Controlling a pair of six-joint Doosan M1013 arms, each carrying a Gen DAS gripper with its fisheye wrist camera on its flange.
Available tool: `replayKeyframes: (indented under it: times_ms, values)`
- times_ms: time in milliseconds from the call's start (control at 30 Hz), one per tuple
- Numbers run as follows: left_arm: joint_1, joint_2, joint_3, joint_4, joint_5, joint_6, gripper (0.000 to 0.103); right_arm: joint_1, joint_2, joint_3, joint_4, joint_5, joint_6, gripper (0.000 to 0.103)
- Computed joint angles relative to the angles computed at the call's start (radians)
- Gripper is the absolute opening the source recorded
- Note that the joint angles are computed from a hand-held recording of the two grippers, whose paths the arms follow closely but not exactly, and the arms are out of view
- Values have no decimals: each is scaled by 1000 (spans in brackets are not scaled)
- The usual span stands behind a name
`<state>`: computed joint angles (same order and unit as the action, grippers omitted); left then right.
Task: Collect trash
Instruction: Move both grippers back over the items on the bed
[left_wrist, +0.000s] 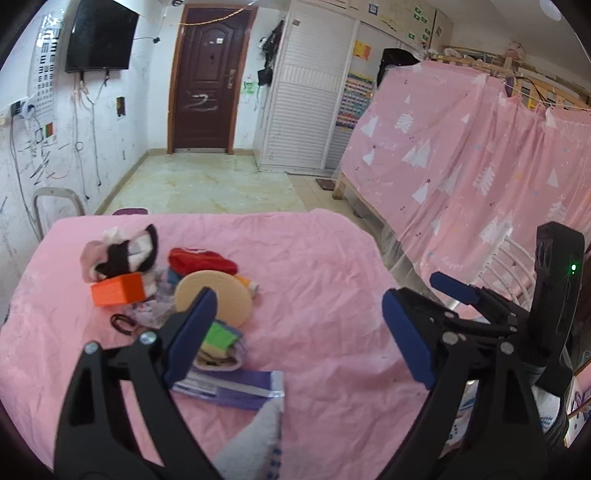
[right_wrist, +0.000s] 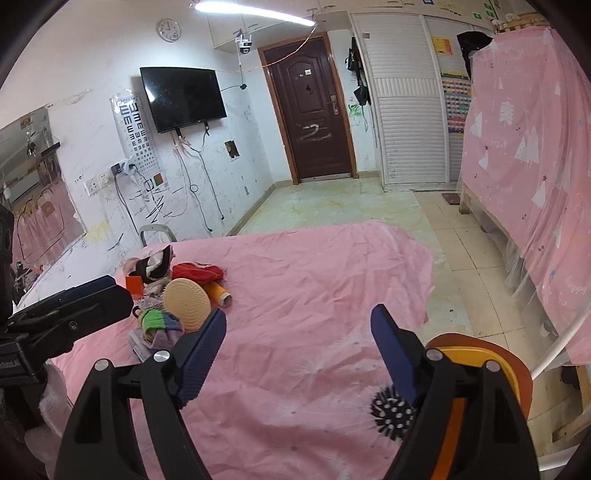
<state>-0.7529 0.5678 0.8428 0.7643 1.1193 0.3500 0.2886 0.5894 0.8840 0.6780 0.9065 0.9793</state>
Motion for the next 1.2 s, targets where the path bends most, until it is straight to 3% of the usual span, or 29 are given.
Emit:
replayKeyframes:
  times_ms: [133,233,433,633,1200]
  values:
    - [7,-49,87,38,27,-73,87,36,5,-5,-14,24,-10,73]
    - [16,-85,151,31,6,-105,91,57,16,-21,-31,45,-4,73]
    - [39,-120,215,12,15,-115,94,94,36,-50,-59,90,-10,74]
    - [79,-160,287,-54,-29,-97,95,120,68,-98,-75,140,-16,74]
    - [173,-170,326,-224,-148,-91,95,149,134,-200,-78,256,-28,75]
